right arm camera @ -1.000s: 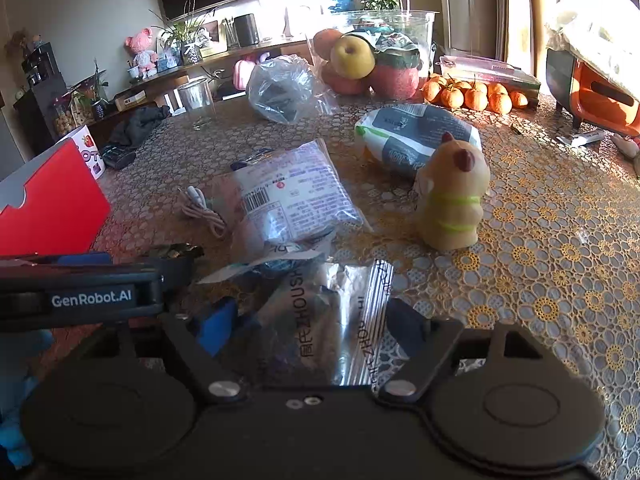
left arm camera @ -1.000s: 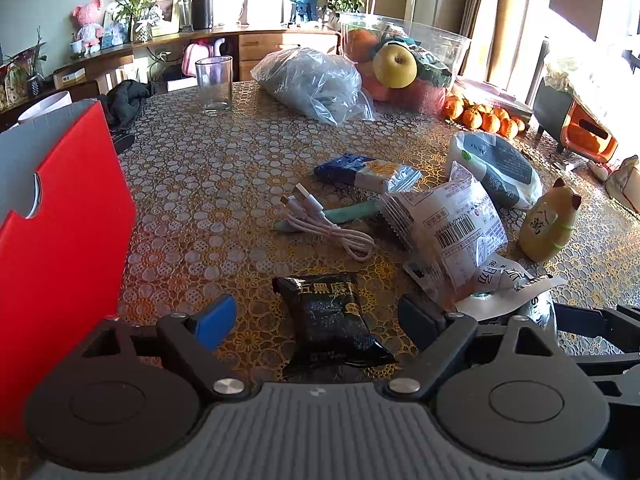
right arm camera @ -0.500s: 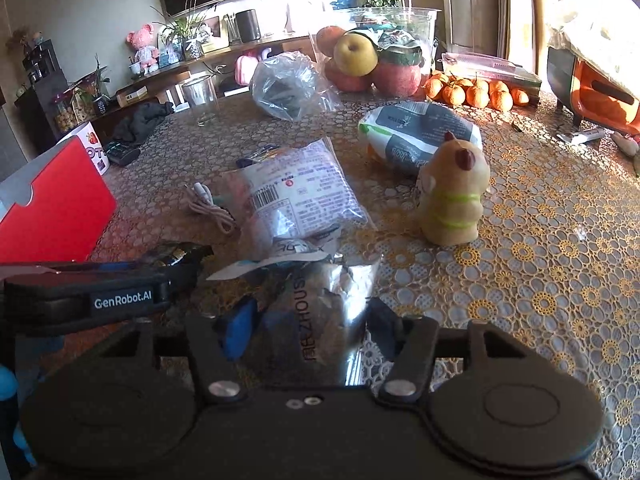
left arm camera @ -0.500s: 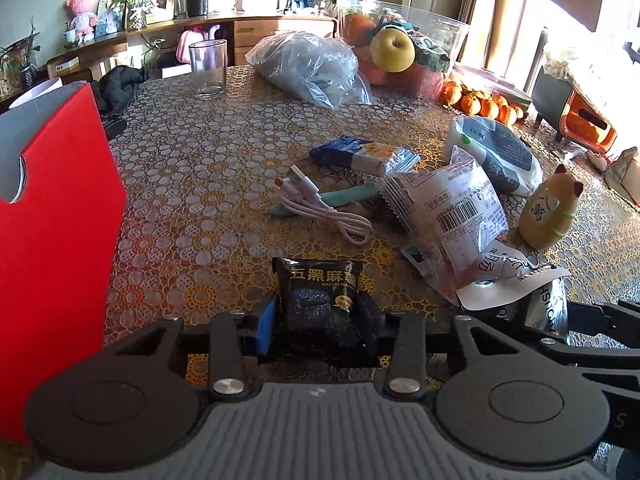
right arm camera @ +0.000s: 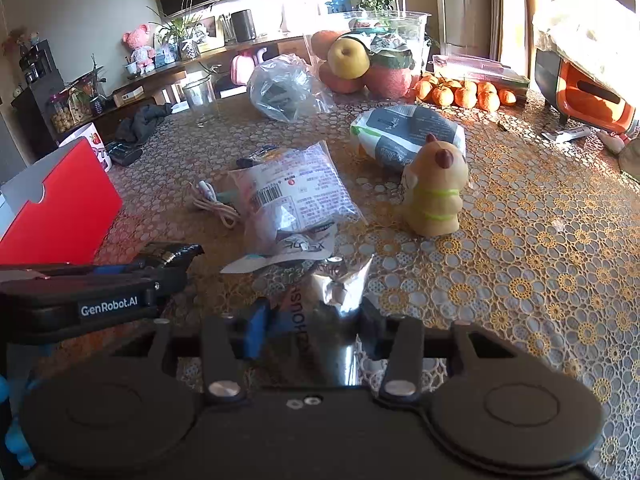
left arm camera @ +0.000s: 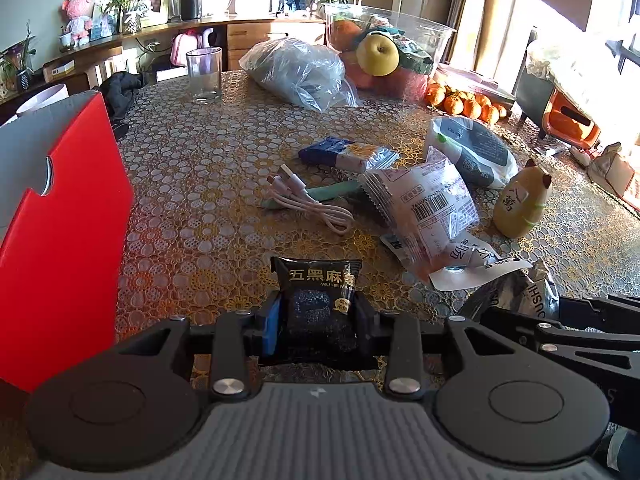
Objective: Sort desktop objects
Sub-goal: 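Close the left tool on the black packet while the right tool grasps the silver foil packet, then carry both packets over the red box and open both tools to drop them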
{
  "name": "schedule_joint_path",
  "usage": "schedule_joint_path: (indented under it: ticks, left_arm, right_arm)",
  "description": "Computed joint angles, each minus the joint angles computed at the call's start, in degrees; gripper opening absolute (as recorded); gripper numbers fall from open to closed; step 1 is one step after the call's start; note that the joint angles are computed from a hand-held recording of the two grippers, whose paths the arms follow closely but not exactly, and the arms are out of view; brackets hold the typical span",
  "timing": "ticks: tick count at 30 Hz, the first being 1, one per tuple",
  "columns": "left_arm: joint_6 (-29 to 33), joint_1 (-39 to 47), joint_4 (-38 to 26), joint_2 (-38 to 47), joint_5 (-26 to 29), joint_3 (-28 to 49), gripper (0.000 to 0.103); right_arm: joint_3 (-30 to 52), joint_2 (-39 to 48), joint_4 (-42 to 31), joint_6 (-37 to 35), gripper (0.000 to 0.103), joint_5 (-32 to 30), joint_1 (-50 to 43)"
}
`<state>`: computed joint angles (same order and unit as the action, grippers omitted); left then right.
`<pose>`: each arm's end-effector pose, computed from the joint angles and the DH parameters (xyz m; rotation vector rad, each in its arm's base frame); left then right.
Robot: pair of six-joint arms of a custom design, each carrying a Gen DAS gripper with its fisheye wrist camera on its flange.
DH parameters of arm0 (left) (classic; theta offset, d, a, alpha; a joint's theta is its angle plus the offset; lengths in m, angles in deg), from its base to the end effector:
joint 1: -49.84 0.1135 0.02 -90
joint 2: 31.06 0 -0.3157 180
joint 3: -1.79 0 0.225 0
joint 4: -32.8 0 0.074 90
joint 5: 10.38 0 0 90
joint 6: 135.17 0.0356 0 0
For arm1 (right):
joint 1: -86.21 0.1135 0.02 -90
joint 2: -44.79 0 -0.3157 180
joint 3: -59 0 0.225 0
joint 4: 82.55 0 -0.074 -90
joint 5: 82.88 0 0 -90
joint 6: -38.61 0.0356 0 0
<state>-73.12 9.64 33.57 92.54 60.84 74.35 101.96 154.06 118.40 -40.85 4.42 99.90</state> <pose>0.3168 -0.2527 0.1187 0.1129 2.3894 -0.1563 0.2829 0.0706 0.1275 -0.0883 2.3750 0.2595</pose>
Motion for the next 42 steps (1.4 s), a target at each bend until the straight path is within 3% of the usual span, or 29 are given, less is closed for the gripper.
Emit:
schedule_joint_path:
  ticks: [22,35,42]
  left_arm:
    - [-3.6,-6.0,-2.6,-13.7,-4.2,-9.2,0.035]
    - [-3.5,-7.2,-6.5,-25.2,-5.6,-13.1,0.035]
    - [-2.5,-4.9,-10.0,-32.2,-6.4,-15.3,0.035]
  right_arm:
    - [-5.1,-17.6,-8.5,-0.7,0.045,2.7,4.0]
    - [-0.3,-26.1,-17.1,-1.7,0.045,4.6,9.8]
    - [4.2,-26.5,-20.6,-1.9,0.045,4.9,14.0]
